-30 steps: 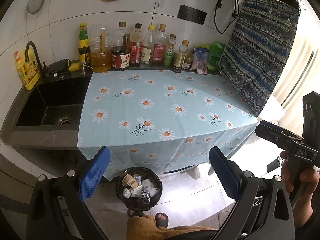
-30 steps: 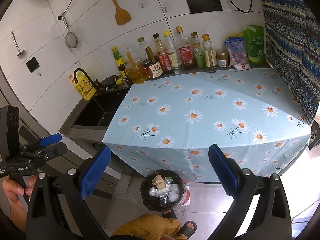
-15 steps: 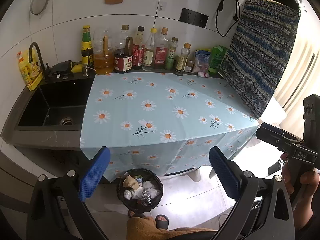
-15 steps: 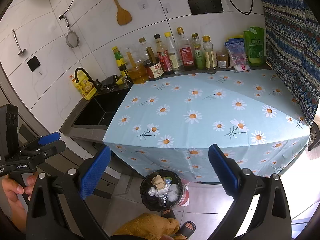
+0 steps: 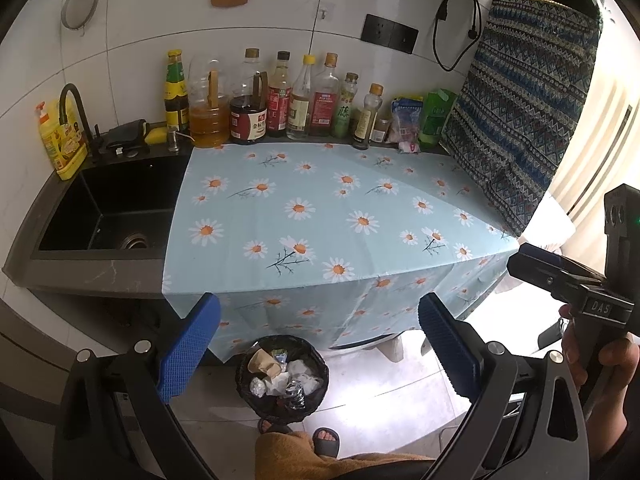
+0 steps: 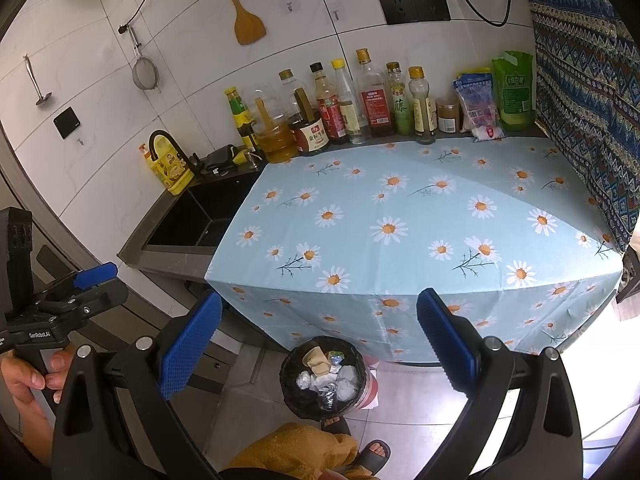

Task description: Collect trash

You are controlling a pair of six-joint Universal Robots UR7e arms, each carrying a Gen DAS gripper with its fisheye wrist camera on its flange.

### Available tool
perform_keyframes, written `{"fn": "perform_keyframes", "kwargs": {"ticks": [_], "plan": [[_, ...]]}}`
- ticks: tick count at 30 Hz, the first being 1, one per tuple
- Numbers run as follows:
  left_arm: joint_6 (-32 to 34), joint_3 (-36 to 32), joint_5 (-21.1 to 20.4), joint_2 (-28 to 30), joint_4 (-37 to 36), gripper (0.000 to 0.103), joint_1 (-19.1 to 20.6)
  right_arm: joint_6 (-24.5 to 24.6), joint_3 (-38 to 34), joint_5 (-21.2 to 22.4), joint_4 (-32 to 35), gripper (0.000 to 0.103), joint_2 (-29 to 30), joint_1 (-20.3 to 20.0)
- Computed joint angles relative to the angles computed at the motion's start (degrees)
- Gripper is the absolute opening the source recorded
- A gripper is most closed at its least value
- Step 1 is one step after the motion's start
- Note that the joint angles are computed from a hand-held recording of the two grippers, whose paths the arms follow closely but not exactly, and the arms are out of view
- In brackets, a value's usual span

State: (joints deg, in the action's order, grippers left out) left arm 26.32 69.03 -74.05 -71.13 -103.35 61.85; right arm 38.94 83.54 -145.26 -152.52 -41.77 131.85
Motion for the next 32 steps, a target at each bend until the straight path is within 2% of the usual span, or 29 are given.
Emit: {"fn": "perform_keyframes", "kwargs": {"ticks": [32], "plan": [[-0.5,1.8,0.2,-1.2,-0.2,0.096,-0.5,0.0,1.3,0.1,-0.1,0.097,-0.9,-0.1]]}}
